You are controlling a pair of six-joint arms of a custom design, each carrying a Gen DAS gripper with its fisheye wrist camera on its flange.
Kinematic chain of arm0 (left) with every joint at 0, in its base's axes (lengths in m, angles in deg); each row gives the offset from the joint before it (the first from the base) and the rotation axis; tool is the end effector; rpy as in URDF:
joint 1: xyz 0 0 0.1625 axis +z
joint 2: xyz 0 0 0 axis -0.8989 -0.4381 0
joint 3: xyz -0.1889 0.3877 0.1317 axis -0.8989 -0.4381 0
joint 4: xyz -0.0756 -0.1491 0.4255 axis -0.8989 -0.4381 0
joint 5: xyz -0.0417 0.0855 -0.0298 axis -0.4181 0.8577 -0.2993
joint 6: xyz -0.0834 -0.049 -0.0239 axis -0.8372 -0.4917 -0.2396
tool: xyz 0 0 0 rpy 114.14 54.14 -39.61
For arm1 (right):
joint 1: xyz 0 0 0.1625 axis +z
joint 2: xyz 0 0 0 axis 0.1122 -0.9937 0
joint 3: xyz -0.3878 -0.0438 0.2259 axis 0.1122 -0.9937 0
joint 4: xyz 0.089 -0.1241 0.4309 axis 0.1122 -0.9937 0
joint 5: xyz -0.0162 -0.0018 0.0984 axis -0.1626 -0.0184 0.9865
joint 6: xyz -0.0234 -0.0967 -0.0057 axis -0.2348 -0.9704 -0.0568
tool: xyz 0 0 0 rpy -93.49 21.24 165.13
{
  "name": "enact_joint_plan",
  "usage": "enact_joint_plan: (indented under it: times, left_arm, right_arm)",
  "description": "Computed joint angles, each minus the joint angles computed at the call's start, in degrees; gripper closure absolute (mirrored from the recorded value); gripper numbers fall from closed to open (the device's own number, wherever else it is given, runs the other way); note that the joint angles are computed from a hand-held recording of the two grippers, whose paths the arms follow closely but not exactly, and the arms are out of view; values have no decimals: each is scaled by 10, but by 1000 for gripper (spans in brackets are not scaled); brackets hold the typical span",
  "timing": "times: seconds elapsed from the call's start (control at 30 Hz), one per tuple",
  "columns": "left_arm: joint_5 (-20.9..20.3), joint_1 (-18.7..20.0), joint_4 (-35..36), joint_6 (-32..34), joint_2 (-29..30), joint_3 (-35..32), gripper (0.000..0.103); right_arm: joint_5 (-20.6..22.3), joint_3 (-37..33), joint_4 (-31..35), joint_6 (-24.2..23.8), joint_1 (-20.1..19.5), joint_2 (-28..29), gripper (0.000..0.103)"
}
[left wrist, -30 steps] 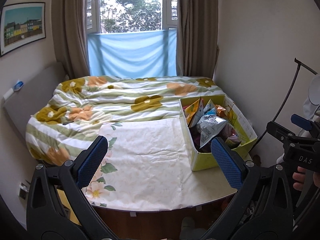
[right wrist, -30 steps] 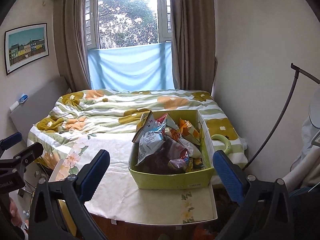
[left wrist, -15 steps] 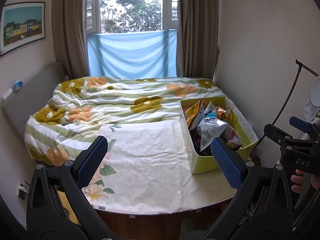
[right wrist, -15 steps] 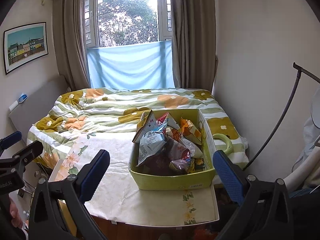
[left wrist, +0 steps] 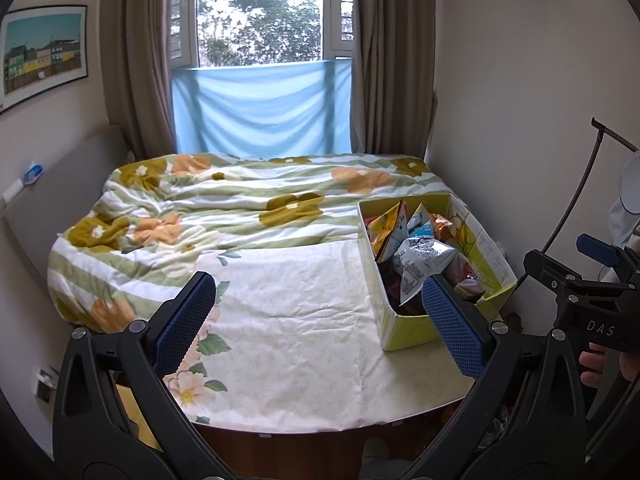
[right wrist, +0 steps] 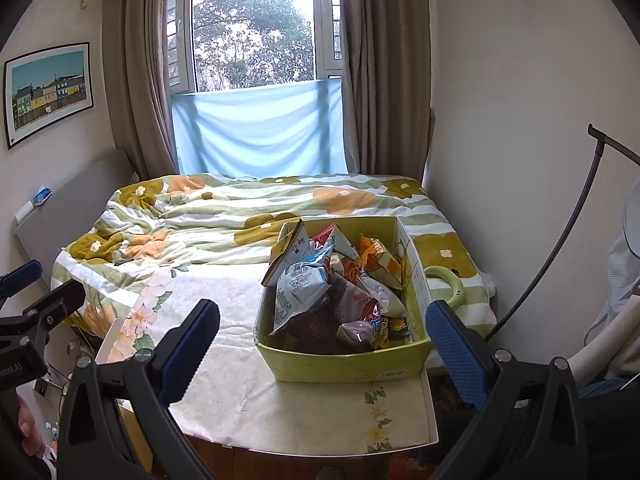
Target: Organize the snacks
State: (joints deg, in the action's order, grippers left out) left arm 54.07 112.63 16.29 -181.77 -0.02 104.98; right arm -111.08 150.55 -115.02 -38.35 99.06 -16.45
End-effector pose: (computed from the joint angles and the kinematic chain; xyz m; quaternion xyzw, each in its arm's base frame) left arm -0.3947 -0.7657 0.1685 0.2578 0.8200 -0.4055 0.3109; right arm 0.2747 -0.7383 0.2953 0.1154 -0.8159 0.4488 0.3458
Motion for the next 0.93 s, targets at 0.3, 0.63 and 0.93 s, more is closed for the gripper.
enact_joint_plan:
  times: [0.3, 0.63, 0.93]
  left_arm:
    - [-1, 0, -14, -1, -9, 19, 1]
    - [-12, -4, -49, 8, -35, 67, 1]
    - [3, 0, -23, -7, -21, 40, 1]
  right_arm:
    - [-1, -1, -4, -2, 0, 3, 1]
    - [1, 0, -3, 2, 0, 6, 1]
    - [-2, -4, 10, 9, -2, 7, 1]
